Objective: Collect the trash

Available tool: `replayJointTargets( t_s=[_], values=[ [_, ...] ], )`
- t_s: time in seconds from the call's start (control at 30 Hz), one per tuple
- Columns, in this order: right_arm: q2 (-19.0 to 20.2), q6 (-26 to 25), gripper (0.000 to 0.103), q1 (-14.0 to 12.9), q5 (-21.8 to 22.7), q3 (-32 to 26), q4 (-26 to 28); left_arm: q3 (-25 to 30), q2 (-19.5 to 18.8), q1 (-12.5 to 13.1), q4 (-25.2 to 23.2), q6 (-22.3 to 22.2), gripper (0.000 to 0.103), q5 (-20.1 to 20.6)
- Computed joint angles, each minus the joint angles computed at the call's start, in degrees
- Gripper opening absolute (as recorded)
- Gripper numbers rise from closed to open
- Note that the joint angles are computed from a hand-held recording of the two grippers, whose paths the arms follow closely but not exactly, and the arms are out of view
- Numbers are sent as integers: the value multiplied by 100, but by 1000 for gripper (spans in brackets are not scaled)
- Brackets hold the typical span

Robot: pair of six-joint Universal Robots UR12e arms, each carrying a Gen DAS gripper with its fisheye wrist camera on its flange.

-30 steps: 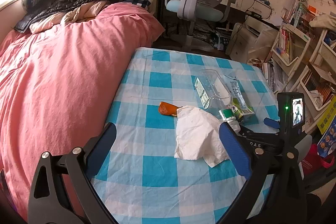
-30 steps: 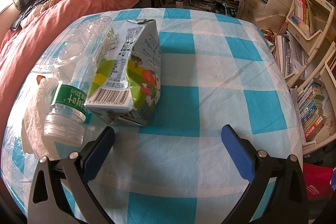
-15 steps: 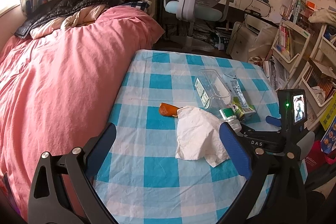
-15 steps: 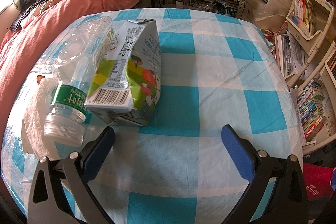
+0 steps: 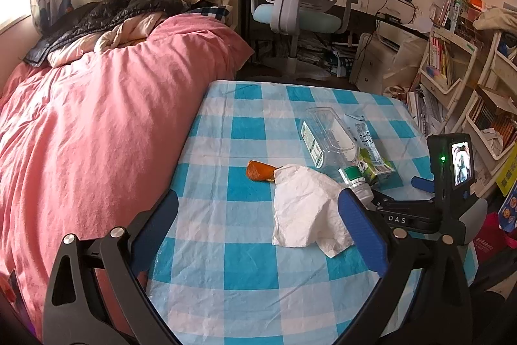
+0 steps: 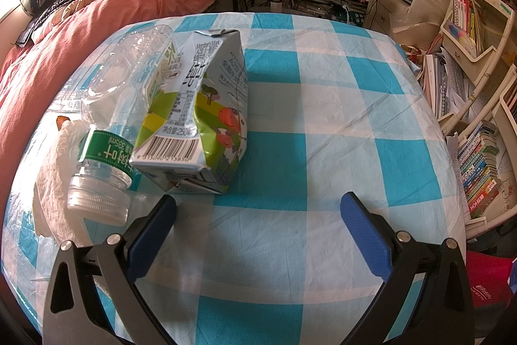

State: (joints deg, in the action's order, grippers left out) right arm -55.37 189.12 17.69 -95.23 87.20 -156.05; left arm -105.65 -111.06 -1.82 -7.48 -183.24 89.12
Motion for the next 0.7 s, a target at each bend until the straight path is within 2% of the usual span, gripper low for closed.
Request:
replayJointTargets(
  t_s=[0.7],
  values=[
    [5,-1,97,-1,2,-8,3,-45,-33,-167,277,426,96,367]
  ],
)
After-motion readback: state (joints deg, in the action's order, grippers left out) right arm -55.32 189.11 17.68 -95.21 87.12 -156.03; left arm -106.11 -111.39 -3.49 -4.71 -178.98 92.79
